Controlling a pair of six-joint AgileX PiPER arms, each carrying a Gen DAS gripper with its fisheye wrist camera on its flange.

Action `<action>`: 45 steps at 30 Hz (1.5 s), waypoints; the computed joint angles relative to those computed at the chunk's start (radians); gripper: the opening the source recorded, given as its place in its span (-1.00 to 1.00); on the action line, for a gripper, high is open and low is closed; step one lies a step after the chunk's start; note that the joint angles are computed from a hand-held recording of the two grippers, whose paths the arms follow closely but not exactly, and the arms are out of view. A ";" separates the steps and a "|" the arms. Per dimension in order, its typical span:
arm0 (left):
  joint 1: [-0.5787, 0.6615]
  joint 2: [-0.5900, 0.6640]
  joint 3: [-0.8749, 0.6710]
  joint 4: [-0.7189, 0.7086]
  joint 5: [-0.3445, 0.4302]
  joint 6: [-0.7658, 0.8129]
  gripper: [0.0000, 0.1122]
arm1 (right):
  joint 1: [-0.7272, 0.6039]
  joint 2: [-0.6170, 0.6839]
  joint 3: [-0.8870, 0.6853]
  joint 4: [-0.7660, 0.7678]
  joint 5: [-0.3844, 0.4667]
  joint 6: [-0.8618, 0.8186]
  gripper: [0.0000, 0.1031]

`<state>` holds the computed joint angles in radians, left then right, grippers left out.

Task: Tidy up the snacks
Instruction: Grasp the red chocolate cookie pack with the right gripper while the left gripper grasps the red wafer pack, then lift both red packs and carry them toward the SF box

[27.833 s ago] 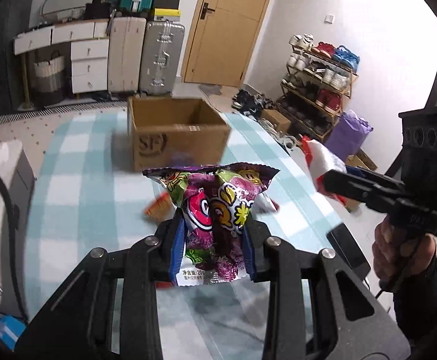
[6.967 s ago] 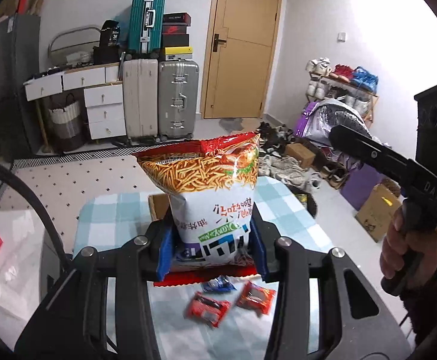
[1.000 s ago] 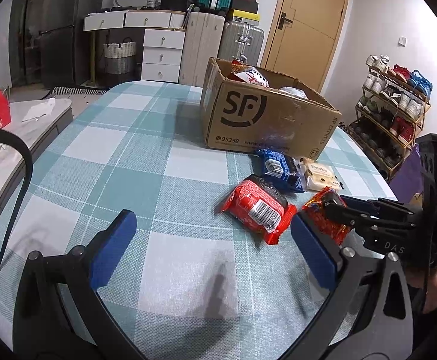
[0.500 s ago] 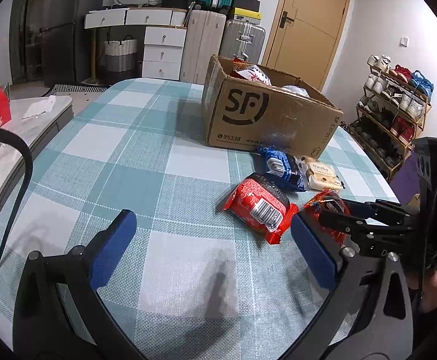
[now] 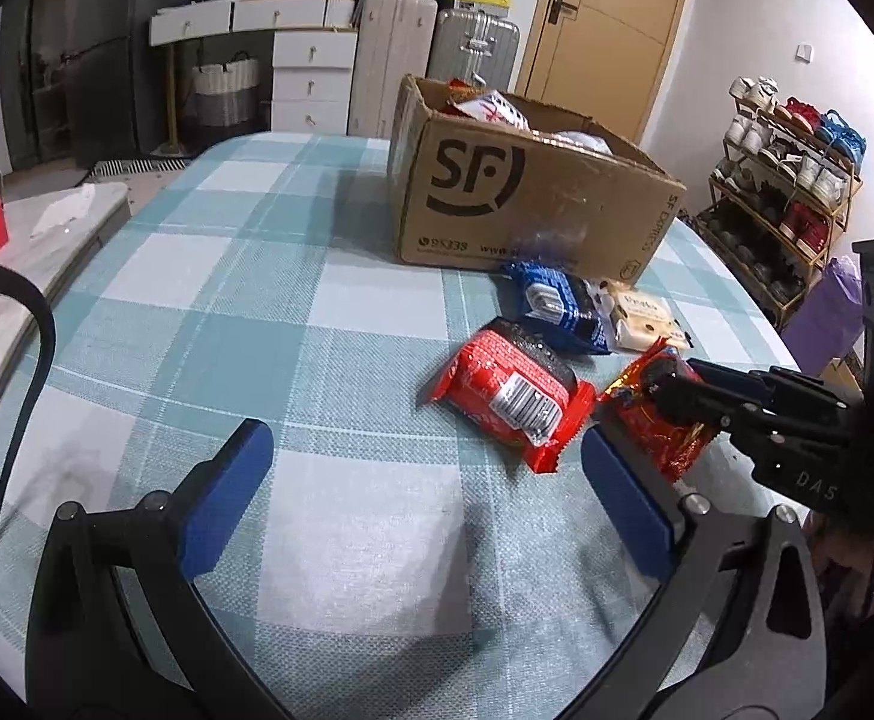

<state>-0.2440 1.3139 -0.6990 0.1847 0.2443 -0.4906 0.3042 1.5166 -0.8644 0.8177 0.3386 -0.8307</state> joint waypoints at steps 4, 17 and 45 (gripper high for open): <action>0.024 0.037 -0.053 -0.214 0.040 0.225 0.83 | -0.014 -0.020 0.019 0.091 0.002 -0.091 -0.54; -0.027 0.311 -0.401 -0.259 0.289 0.404 0.83 | -0.050 -0.019 0.024 0.196 0.050 -0.201 -0.63; 0.017 0.263 -0.414 -0.325 0.413 0.680 -0.19 | -0.035 -0.026 0.032 0.269 0.072 -0.313 -0.38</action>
